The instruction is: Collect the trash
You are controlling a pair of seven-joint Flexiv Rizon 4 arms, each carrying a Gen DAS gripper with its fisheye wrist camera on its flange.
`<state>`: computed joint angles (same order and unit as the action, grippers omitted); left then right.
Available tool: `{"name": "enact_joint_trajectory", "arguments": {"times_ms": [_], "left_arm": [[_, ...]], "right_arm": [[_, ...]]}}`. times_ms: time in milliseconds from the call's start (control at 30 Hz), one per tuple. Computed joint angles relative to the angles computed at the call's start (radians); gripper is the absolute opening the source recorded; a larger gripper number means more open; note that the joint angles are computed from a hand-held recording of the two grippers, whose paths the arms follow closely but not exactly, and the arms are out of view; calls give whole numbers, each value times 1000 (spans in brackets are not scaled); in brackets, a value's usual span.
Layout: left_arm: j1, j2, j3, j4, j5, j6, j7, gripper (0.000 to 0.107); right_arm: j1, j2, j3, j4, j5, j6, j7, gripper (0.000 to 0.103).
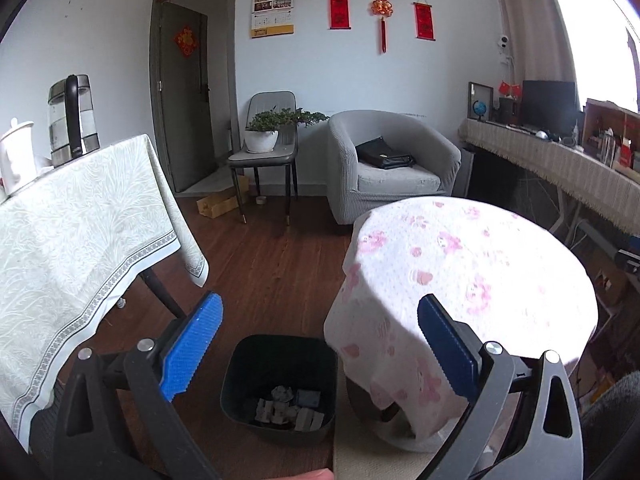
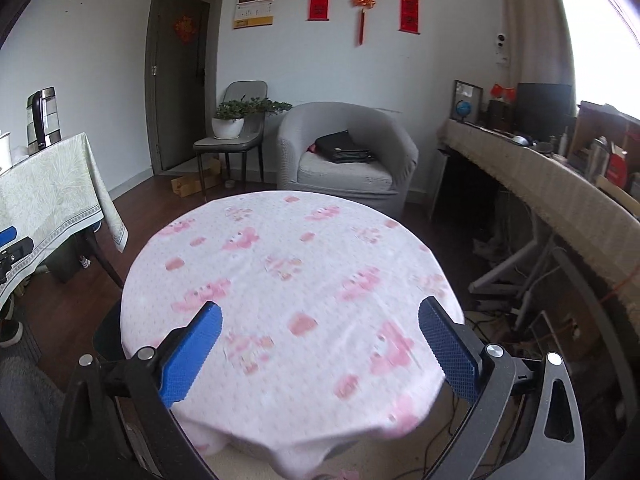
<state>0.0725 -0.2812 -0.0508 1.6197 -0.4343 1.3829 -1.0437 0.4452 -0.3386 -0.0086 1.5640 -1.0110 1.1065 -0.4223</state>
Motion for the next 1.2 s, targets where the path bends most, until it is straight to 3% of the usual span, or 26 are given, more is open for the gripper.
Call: {"name": "enact_joint_trajectory", "arguments": {"times_ms": [200,400,467,567,800,1200], "left_arm": [[-6,54,-5,118,-18,57,11,100],[2,77,-29,190,-81,105,66,100],[12,83,-52,201,-126,125,105,100],[-8,79,-32,200,-101,128,101,100],[-19,79,-18,201,-74,113,90,100],[-26,76,-4,192,-41,94,59,100]], "right_arm": [[-39,85,-3,141,-127,92,186,99],[-82,105,18,197,-238,187,274,100],[-93,97,25,200,-246,228,283,99],[-89,87,28,195,-252,245,248,99],[-98,88,12,193,-337,291,339,100],[-120,88,25,191,-373,303,375,100]]}}
